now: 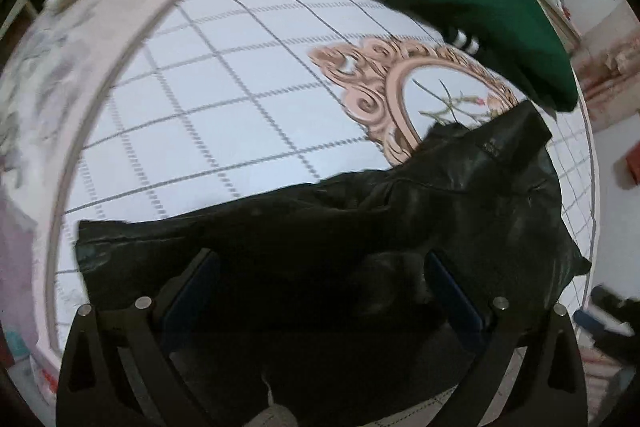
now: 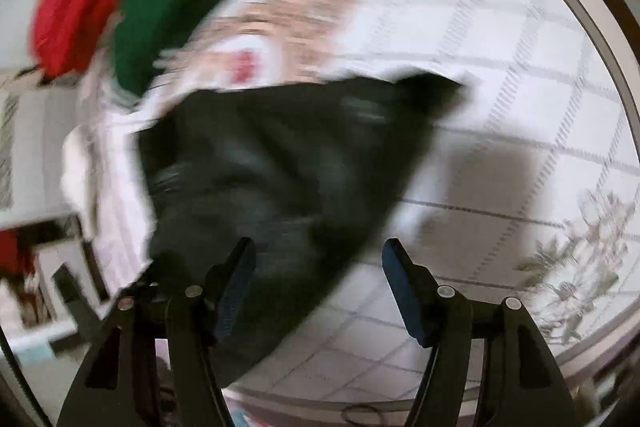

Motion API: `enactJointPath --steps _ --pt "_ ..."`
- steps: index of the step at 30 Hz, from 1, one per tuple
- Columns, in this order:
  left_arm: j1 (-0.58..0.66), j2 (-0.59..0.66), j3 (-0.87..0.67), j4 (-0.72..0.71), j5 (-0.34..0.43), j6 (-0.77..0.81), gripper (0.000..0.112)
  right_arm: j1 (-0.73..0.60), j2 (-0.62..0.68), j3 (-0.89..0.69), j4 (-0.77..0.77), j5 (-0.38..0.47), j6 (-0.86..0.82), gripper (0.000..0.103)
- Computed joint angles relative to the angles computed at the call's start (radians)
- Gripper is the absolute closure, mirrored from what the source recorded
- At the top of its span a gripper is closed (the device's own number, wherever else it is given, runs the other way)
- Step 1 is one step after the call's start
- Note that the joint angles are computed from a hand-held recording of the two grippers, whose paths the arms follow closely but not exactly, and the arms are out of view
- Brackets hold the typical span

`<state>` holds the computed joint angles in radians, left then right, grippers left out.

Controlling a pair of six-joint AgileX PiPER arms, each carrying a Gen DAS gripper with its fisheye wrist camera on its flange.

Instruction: Fold large clothes

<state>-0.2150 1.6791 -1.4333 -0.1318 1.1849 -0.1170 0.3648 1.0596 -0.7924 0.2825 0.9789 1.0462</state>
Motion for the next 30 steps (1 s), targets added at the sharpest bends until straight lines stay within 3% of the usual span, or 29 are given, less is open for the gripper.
enactJointPath --steps 5,7,10,12,15,19,22,24,26,29,30 --pt "-0.025 0.100 -0.046 0.044 -0.022 -0.080 0.009 0.035 0.349 -0.306 0.060 -0.060 -0.297 0.045" --pt "-0.015 0.155 -0.059 0.018 -0.055 -0.075 0.009 0.023 0.531 -0.425 0.095 -0.079 -0.379 0.057" --pt "0.012 0.195 -0.043 -0.051 -0.093 -0.037 0.009 0.023 0.813 -0.631 0.089 0.020 -0.454 0.063" --pt "0.023 0.192 -0.062 -0.062 -0.066 -0.013 0.009 -0.010 0.923 -0.707 0.131 0.073 -0.479 0.063" --pt "0.020 0.109 -0.043 -0.024 -0.047 -0.003 0.009 -0.046 0.909 -0.769 0.166 0.165 -0.477 0.063" --pt "0.018 -0.028 0.056 0.044 -0.043 -0.030 0.009 -0.004 0.711 -0.630 0.145 0.112 -0.455 0.063" --pt "-0.003 -0.045 0.151 0.093 -0.085 -0.073 0.009 0.079 0.778 -0.630 0.170 0.153 -0.509 0.063" --pt "-0.020 -0.008 0.203 0.130 -0.117 -0.109 0.009 0.114 0.850 -0.606 0.148 0.105 -0.518 0.062" --pt "-0.002 -0.012 0.263 0.100 -0.199 -0.098 0.009 0.090 0.843 -0.621 0.176 0.124 -0.473 0.059" --pt "0.026 -0.018 0.280 0.048 -0.252 -0.050 0.009 0.049 0.676 -0.472 0.232 0.037 -0.463 0.055" --pt "0.031 -0.012 0.282 0.040 -0.261 -0.039 0.009 0.029 0.576 -0.374 0.237 -0.008 -0.424 0.047"
